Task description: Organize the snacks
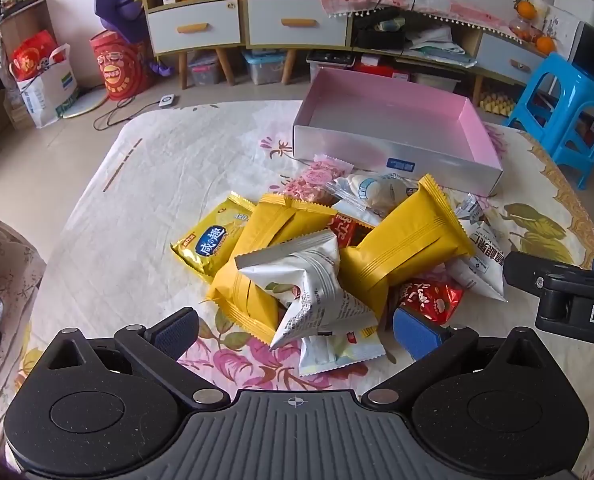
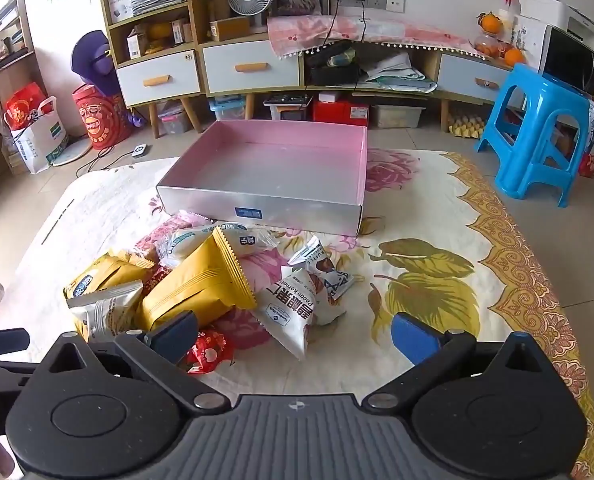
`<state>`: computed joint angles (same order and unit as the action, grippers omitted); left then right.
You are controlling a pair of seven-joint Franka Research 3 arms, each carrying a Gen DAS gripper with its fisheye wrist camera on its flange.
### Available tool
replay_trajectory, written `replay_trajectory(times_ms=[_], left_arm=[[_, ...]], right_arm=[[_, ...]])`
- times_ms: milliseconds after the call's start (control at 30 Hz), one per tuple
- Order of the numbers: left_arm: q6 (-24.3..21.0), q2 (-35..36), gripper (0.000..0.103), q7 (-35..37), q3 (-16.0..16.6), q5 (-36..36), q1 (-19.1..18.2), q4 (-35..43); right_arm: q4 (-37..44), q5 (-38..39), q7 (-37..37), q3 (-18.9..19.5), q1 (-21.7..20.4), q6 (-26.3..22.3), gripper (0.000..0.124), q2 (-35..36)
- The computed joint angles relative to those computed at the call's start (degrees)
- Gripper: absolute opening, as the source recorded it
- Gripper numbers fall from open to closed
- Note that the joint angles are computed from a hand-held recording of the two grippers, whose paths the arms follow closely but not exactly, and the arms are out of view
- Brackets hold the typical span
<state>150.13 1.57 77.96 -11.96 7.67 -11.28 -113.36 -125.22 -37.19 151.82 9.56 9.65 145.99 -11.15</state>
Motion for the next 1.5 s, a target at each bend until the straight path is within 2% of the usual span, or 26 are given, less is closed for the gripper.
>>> replay_trajectory(times_ms=[1500], left_arm=[[-0.03,-0.25,0.103,-0.07,0.06,0.83,0.07,0.03]], right_arm=[[0.63,1.2,-1.62,-0.3,0.71,-0.81,0.095,0.54]])
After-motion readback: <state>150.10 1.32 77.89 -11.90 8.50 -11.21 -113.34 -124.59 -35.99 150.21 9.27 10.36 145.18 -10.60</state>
